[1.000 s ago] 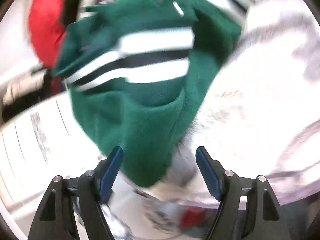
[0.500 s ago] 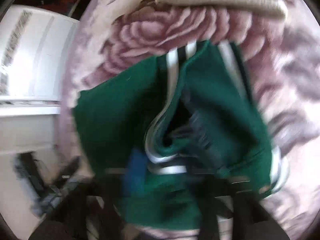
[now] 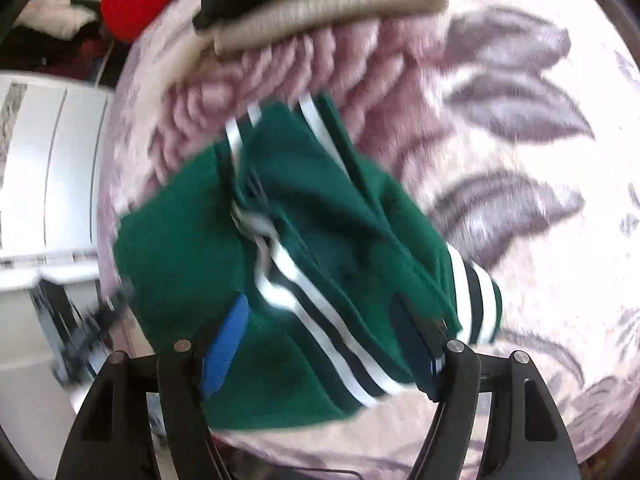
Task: Fold large clothes
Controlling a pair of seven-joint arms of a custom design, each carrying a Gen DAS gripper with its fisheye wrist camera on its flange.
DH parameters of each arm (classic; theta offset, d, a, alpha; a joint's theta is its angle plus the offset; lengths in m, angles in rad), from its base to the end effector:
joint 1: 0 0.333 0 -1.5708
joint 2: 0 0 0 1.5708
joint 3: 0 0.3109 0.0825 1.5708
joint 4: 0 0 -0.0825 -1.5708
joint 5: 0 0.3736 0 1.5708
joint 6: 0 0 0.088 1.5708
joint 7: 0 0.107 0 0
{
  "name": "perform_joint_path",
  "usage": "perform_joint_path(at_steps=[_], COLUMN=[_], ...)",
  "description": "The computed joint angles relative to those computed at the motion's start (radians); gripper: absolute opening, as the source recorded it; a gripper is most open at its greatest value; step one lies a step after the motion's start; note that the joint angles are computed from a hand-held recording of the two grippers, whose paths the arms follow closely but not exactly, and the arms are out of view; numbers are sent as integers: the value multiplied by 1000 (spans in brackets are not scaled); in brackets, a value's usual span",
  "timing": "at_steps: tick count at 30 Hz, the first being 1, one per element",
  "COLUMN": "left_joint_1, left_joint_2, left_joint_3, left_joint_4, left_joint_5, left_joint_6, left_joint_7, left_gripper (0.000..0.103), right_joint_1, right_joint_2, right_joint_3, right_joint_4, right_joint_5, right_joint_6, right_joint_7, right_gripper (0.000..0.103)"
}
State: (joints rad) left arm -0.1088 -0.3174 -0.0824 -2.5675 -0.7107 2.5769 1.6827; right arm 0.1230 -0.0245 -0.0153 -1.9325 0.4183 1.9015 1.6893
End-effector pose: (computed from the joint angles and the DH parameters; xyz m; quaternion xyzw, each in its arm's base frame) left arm 0.4331 -0.0726 0.4071 0.7586 -0.5935 0.2632 0.0553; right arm 0.5378 0.0878 0.4984 -0.6395 0.7433 0.1556 0.1198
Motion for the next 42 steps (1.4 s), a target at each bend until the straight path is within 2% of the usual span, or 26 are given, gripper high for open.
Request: perform_joint_path(at_steps=[1,2,3,4,5,6,8,10,13,14,18,19,20,21,22,23,27,28,29,30,31,33,35,36,39,42], left_joint_1=[0,1,3,6,7,7,-3,-13,-8,2,16,19,23,24,25,23,17,17,19,21,19,2,-47,-53,-30,-41], left_joint_2=[4,12,19,25,32,37,50,64,77,75,52,44,32,29,26,27,44,48,52,56,58,58,73,78,92,78], left_joint_3=[-6,-12,-17,-25,-33,-40,-36,-30,-47,-57,-53,-54,-55,-56,-57,-55,-61,-63,-68,-71,-69,-53,-13,-14,-47,-17], left_joint_4=[1,4,8,9,8,6,11,23,38,41,43,40,34,32,28,23,14,15,14,13,13,6,15,21,42,47], left_joint_5=[4,11,24,42,61,79,83,71,110,148,198,209,221,229,235,232,237,244,256,269,270,234,107,85,140,50], left_joint_6=[11,21,28,41,58,75,88,85,84,80,41,39,38,40,42,48,90,97,108,113,117,129,135,134,126,83], left_joint_7=[-7,-17,-27,-42,-53,-63,-60,-59,-100,-136,-202,-216,-235,-249,-263,-272,-316,-324,-338,-350,-357,-338,-239,-220,-259,-226], left_gripper=[73,73,73,73,73,73,73,77,77,77,76,76,76,76,76,76,76,77,77,77,77,77,77,77,77,77], right_joint_1=[4,7,12,20,23,21,3,-12,-23,-15,-26,-34,-42,-47,-49,-49,-52,-56,-70,-76,-71,-58,-56,-57,-77,-70], right_joint_2=[23,25,24,0,-28,-52,-175,-258,-276,-247,-167,-157,-152,-147,-137,-114,75,131,172,214,235,200,158,158,214,194], right_joint_3=[4,9,14,22,23,16,-5,-27,-67,-81,-99,-103,-103,-105,-106,-104,-62,-44,-27,-8,12,33,24,17,10,21], right_joint_4=[7,-1,-26,-70,-104,-131,-232,-309,-386,-381,-274,-232,-206,-179,-158,-128,29,64,86,118,143,129,105,118,159,158], right_joint_5=[-24,-27,-41,-82,-106,-83,-71,-92,-73,-47,-1,7,16,38,69,97,210,258,313,328,302,234,172,131,88,23], right_joint_6=[-67,-96,-95,-53,-17,20,124,157,120,95,4,-18,-20,-7,15,25,20,14,-14,-46,-53,-13,77,93,32,47], right_joint_7=[-24,-32,-33,-19,4,20,98,160,215,191,124,105,86,55,17,-19,-174,-193,-224,-234,-248,-273,-256,-229,-160,-163], right_gripper=[75,72,59,22,11,8,6,5,5,6,12,19,38,49,67,73,73,71,43,19,3,3,2,2,2,2])
